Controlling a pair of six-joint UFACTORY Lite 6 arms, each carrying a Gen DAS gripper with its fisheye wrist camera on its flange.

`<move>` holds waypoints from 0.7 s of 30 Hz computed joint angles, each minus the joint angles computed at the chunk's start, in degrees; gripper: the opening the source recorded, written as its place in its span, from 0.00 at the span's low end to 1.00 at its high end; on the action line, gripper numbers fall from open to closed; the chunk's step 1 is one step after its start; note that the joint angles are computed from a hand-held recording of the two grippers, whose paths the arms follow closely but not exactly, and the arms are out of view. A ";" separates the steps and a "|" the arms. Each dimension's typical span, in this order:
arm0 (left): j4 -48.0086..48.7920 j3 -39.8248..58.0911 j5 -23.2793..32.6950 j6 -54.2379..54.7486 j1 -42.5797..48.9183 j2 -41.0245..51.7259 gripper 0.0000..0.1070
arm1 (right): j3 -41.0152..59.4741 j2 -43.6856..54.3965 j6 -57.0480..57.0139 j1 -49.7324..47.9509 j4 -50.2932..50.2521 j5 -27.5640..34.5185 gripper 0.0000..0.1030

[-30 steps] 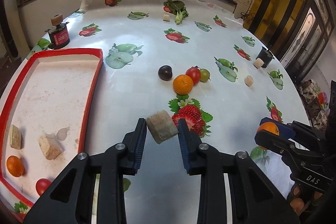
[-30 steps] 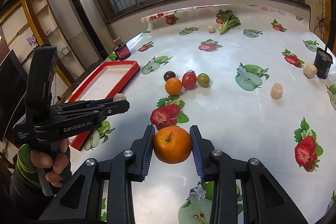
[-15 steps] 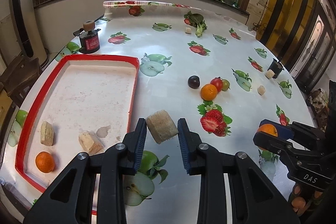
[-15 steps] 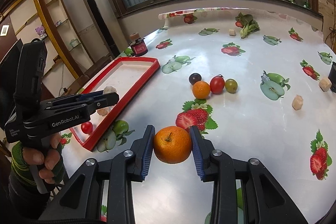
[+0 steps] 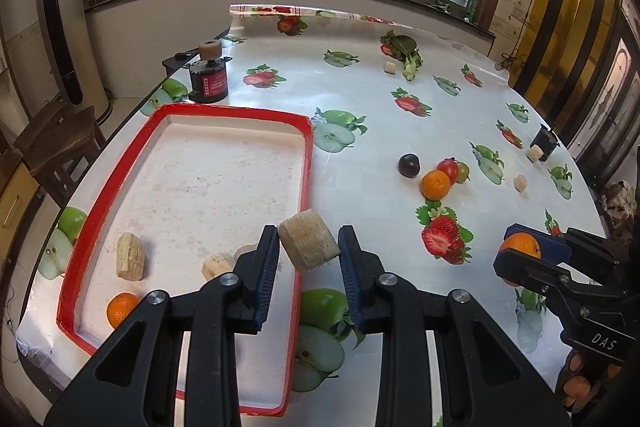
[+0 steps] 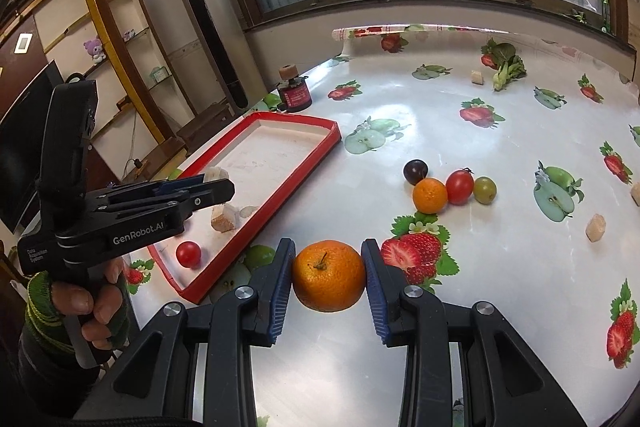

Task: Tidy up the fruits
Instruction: 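Carry the orange and wooden cube over the red tray with both grippers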

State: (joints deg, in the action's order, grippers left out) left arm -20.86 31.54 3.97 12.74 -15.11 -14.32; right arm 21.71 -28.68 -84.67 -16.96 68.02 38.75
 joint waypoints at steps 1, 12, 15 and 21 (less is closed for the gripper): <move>-0.38 -0.04 0.02 0.66 0.46 -0.04 0.26 | 0.14 -0.02 0.37 0.86 0.16 -0.39 0.34; -26.75 0.62 1.47 30.38 6.92 1.07 0.26 | 3.32 4.23 1.30 10.87 4.31 -6.07 0.34; -32.14 0.91 1.91 36.67 8.55 1.67 0.26 | 4.04 5.43 1.39 13.45 5.47 -7.60 0.34; -42.17 1.44 2.91 48.33 11.69 3.12 0.26 | 5.62 8.21 0.52 17.77 8.29 -10.11 0.34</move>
State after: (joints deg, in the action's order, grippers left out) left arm -63.03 32.97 6.87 61.07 -3.42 -11.19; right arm 27.33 -20.47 -84.15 0.81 76.31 28.64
